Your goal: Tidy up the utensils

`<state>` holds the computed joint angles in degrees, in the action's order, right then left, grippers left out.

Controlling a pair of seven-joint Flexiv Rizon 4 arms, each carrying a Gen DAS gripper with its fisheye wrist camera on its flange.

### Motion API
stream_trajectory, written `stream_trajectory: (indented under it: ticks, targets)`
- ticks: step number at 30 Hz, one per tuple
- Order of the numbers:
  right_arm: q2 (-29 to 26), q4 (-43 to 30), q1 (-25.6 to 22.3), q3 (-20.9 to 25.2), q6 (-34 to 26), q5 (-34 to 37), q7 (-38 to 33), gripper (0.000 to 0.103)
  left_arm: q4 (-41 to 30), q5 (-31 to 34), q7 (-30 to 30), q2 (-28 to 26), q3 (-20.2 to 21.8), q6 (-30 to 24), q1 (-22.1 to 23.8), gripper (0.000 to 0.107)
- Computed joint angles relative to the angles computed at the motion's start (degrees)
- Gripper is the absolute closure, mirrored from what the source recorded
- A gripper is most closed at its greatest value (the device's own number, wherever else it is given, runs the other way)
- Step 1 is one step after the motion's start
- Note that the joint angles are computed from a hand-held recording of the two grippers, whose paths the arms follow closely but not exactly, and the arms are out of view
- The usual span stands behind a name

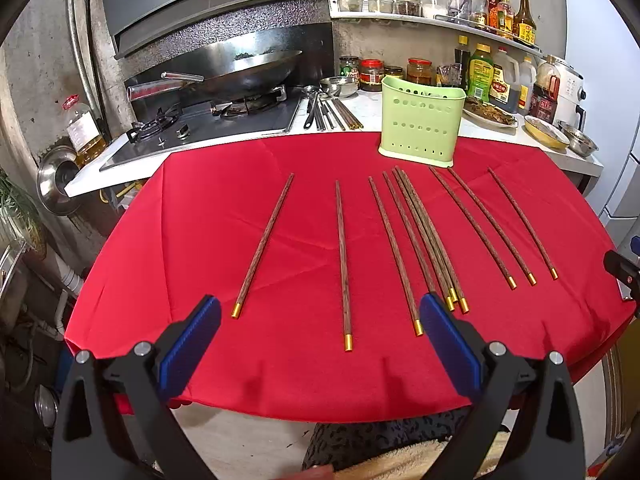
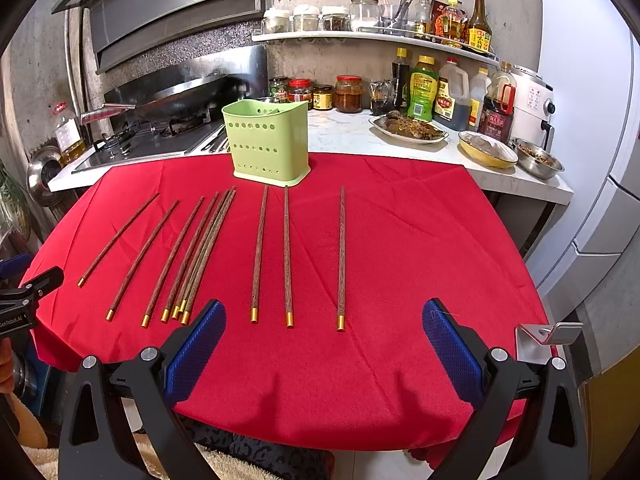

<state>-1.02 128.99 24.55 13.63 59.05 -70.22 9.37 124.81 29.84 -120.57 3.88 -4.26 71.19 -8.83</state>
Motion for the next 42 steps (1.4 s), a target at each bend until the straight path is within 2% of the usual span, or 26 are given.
stream_trajectory:
  ticks: [42]
  targets:
    - [-0.4,0.1,0.0,-0.1,0.2,-0.3,0.2,0.006,0.8,-1.4,1.3,0.2,0.3,0.6,0.7,0.010]
